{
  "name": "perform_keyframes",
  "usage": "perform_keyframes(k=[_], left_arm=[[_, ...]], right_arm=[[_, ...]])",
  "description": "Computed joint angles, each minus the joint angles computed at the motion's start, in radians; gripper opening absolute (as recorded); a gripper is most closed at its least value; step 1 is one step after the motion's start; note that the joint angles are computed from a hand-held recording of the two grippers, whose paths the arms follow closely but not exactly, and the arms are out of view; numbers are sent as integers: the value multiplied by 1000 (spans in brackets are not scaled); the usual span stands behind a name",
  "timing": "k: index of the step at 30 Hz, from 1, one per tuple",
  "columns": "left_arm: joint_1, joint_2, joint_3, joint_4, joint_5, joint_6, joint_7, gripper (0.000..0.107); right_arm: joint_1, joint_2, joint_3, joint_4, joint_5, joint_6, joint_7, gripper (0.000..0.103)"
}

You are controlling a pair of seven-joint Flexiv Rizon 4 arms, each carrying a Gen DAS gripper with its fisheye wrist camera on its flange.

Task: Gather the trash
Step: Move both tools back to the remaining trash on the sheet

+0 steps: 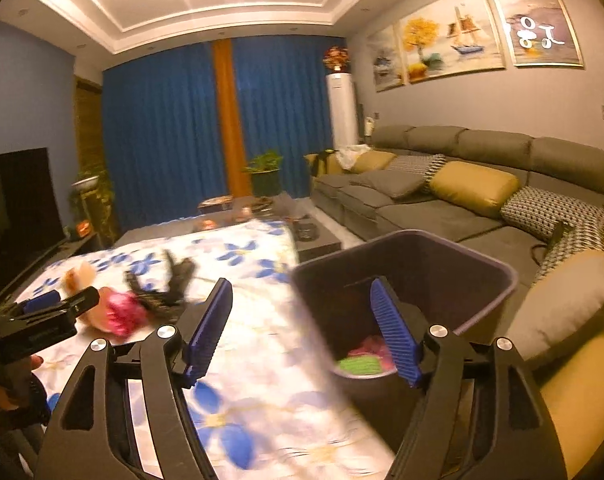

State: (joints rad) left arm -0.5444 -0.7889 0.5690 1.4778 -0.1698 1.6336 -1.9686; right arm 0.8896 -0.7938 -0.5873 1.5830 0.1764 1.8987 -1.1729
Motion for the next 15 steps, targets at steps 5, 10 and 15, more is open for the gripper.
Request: perform_keyframes(k=[5,10,15], left_arm=[[-61,29,128,119,-12,20,-52,92],[-101,44,200,206,-50,51,-50,95],[-60,63,152,240,-97,99,5,97]], right_arm=[[-3,5,62,-24,-43,-1,-26,73],[34,-27,57,-76,-61,-26,-19,77],[57,-77,35,-145,-79,-52,14,82]])
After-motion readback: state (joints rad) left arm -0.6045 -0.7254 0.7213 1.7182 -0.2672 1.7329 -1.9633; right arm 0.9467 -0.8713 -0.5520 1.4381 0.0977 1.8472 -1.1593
